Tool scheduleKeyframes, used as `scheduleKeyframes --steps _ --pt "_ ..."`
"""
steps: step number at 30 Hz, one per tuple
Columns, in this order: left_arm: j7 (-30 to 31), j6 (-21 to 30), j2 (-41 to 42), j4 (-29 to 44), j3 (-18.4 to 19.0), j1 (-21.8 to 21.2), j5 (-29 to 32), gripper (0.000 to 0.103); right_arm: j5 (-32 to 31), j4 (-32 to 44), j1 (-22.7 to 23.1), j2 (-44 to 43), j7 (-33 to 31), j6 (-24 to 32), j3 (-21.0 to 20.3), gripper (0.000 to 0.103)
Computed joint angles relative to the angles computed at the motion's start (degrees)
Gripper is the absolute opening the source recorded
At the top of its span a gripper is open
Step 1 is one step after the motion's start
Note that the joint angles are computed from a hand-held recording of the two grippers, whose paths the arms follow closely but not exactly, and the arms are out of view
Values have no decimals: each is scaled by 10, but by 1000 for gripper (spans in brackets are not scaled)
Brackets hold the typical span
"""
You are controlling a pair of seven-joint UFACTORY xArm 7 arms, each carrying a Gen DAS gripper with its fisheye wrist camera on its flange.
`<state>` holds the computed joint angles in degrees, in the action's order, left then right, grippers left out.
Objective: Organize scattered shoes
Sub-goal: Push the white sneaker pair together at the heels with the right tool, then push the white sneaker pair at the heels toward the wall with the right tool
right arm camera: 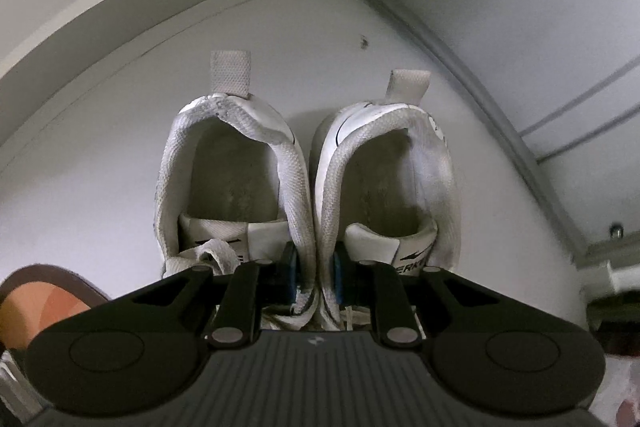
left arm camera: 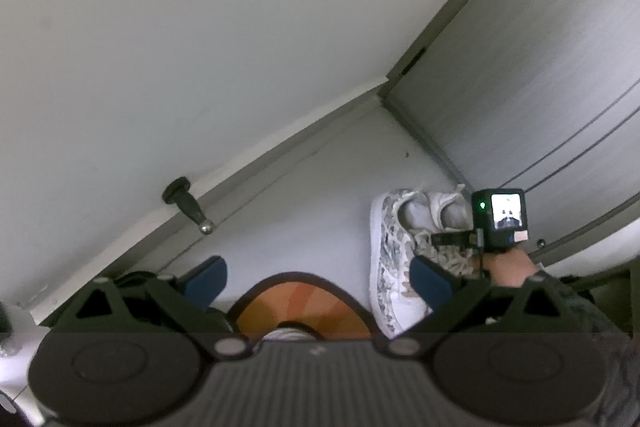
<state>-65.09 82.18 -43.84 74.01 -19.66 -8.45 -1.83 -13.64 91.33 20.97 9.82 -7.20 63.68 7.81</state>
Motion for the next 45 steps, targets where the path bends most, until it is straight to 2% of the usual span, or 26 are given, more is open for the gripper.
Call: scheduleKeyframes --steps 10,17,25,29,38,45 --pt "-5 15 -12 -11 11 3 -7 99 43 36 -3 31 -78 7 5 18" --pt "4 18 -9 -20 14 -3 -12 99 38 75 5 66 -131 -2 2 18" --pt "4 51 -23 -37 23 3 -8 99 15 121 17 113 -209 -23 -3 18" --pt "3 63 -26 -37 23 7 -8 99 9 146 31 130 -226 -26 -6 18" --pt "5 89 -49 -38 30 14 -11 99 -24 269 87 219 -208 -5 -29 19" --pt "13 105 -61 -24 32 22 -13 99 -43 400 122 303 -171 47 -58 19"
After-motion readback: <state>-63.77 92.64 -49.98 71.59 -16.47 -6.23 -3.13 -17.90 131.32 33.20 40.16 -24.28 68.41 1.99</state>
